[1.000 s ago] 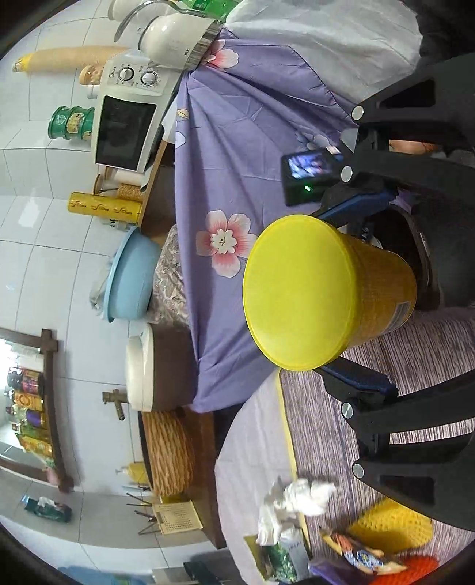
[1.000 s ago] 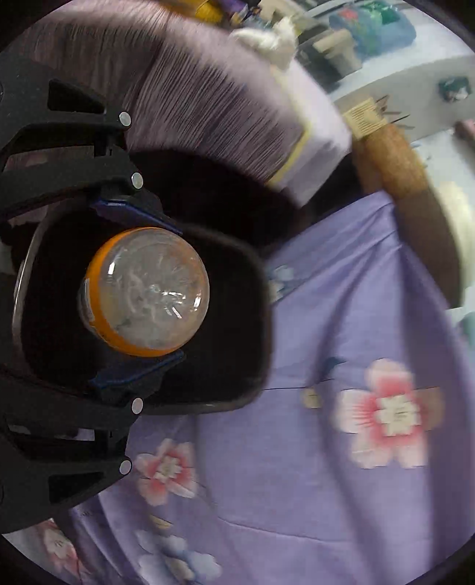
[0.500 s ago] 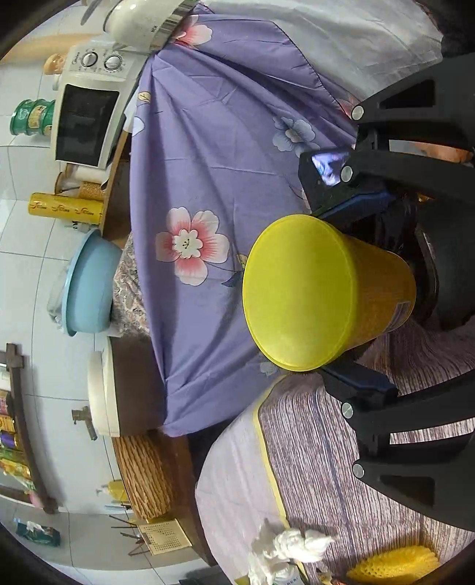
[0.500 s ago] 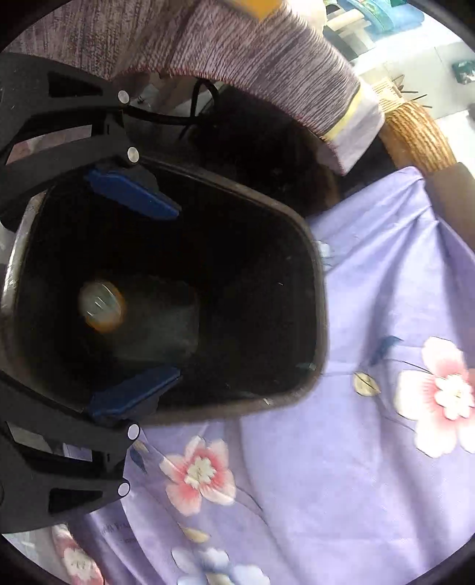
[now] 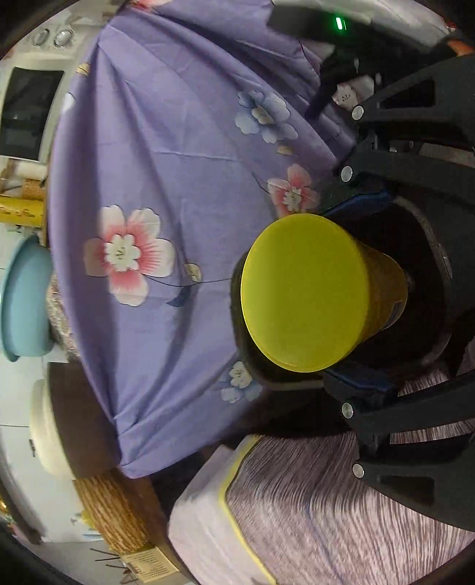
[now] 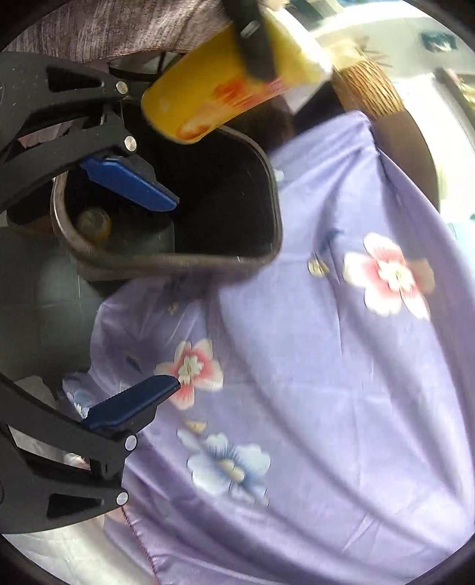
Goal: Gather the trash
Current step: 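Move the yellow can over the black bin and open the left gripper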
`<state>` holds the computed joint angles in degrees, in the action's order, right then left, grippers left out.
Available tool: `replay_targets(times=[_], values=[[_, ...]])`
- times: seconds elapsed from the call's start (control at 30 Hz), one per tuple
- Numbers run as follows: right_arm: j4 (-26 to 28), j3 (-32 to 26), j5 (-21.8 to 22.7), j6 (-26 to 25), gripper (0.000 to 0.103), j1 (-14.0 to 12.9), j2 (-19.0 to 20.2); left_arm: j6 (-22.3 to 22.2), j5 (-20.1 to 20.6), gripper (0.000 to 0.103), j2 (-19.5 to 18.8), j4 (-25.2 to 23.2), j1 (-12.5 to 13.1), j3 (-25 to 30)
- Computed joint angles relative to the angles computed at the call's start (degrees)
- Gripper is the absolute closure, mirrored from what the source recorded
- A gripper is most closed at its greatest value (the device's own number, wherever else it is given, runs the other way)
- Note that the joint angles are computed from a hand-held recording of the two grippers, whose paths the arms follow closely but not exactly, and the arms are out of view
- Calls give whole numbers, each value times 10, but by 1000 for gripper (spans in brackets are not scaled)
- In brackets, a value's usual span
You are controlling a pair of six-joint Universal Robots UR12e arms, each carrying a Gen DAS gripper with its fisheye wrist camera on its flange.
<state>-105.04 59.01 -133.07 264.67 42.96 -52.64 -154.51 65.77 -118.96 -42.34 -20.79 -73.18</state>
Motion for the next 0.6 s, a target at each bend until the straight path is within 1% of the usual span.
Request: replay_targets(times=[0.1,0.2,0.27,0.3,0.33,0.4,0.53,0.6], values=[[12,11,-13,27,13,3,-10,9,21,37,-10,-16,-8,6],[38,11,-19,45,11,4,-15,5,27,37,-18,-40,-11,14],[44,16,-22,57,10,5,-20,6,31,37,-22,-52,-13,18],[43,19,-22,60,10,5,-23,8,34,33,-24,-59,-14,20],[42,19,-22,62,10,6,-23,8,37,23,-24,-60,-14,20],[41,19,-26,61,10,6,-23,6,39,14,-22,-47,-14,13],[37,13,-29,56,10,7,-20,12,22,8,-13,-40,-11,5],[40,7,-34,54,10,7,-18,15,18,8,-5,-30,-10,-3]])
